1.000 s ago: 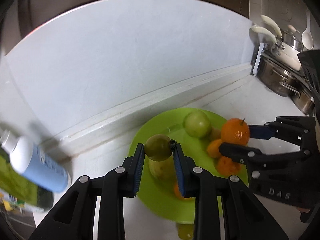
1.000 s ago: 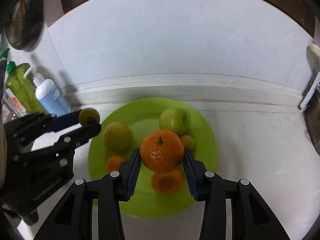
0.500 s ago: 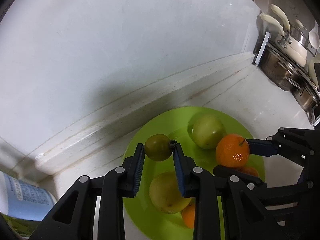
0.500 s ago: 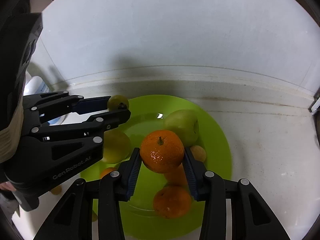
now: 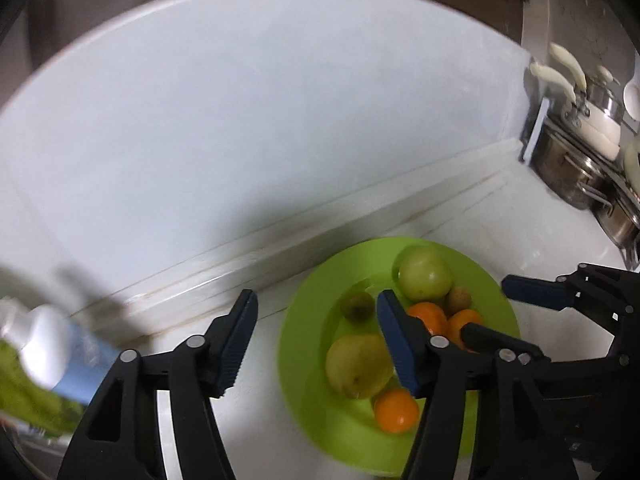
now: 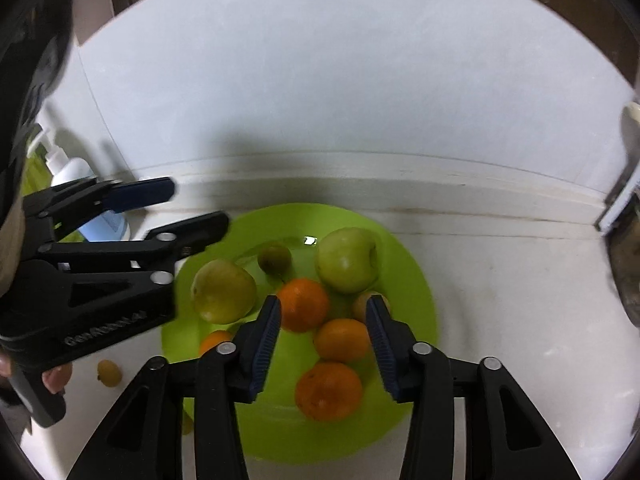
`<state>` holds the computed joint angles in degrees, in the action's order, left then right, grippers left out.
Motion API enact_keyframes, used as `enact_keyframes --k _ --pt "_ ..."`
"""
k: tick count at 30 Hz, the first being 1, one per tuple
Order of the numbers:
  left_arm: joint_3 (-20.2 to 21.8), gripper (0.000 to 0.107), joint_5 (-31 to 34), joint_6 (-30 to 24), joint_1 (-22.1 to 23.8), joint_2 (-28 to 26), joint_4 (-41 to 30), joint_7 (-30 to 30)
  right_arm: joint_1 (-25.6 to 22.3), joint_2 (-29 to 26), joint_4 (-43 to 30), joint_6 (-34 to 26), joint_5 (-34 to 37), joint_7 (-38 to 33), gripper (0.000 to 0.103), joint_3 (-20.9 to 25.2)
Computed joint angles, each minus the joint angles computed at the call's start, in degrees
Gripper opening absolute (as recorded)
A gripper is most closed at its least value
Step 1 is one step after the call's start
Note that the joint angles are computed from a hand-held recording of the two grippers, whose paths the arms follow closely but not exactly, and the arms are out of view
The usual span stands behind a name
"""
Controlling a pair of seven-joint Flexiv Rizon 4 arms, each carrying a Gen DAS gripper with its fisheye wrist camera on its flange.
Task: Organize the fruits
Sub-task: 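Carry the tangerine and green fruit onto the green plate and open both grippers, then withdraw both tools from the plate toward the last loose fruits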
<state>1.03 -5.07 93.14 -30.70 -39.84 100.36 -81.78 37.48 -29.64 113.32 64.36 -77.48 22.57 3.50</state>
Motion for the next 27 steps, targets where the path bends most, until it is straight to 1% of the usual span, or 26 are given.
enact_keyframes --k 3,4,5,6,8,9,10,12,13,15,16,18,23,27 --pt "4.94 0.072 -0.05 4.44 -3.91 2.83 4.39 -3.11 1.31 1.97 1.28 -2.86 -3.35 5.27 0.054 -0.05" --pt "5.42 0.074 -0.28 5.67 -4.52 3.15 5.1 -3.54 1.45 2.62 1.76 -3.47 -5.29 7.65 0.055 0.09" --pt "6.6 0.075 -0.7 6.93 -5.61 4.12 6.69 -4.14 1.45 3.09 2.13 -4.27 -6.96 9.91 0.057 0.39" --pt "7.36 0.078 -1.18 7.89 -6.29 4.85 7.94 -4.36 1.45 3.48 2.39 -5.23 -8.29 11.89 0.063 0.87" --pt "9.64 0.082 -2.57 10.6 -8.52 6.6 11.35 -4.75 1.56 4.49 3.09 -7.49 -10.54 15.0 0.068 2.07" --pt "11.25 0.085 -3.62 11.9 -10.13 7.25 12.94 -4.69 1.79 4.84 3.34 -9.02 -10.58 15.35 0.068 2.81" --pt "13.86 0.086 -5.21 12.88 -12.74 7.73 14.45 -4.54 2.37 5.25 3.64 -11.14 -9.8 14.96 0.068 3.67" --pt "17.51 0.087 -8.25 14.87 -16.67 8.38 17.16 -4.0 3.28 5.58 3.74 -13.98 -7.65 13.22 0.068 5.04" --pt "18.4 0.088 -9.54 15.59 -17.83 8.6 18.22 -3.59 3.89 5.69 3.95 -15.48 -6.75 12.93 0.07 5.51" --pt "19.76 0.09 -11.84 17.21 -19.89 9.56 21.1 -2.64 4.56 6.04 4.29 -16.63 -5.82 13.01 0.088 6.19" --pt "20.33 0.091 -13.12 17.78 -20.95 9.92 22.33 -2.06 4.92 6.18 4.43 -17.07 -4.69 13.23 0.089 6.69" --pt "21.65 0.093 -16.02 19.25 -23.25 10.54 25.08 -0.89 5.13 6.27 4.73 -15.76 -5.93 15.01 0.089 6.78" --pt "19.57 0.093 -19.78 22.59 -22.62 12.71 31.06 0.94 7.73 5.21 3.88 -17.48 -4.03 14.94 0.089 7.67" --pt "15.51 0.093 -19.76 24.77 -19.03 14.3 34.66 2.28 10.22 4.14 3.36 -19.15 -3.8 15.62 0.089 7.79"
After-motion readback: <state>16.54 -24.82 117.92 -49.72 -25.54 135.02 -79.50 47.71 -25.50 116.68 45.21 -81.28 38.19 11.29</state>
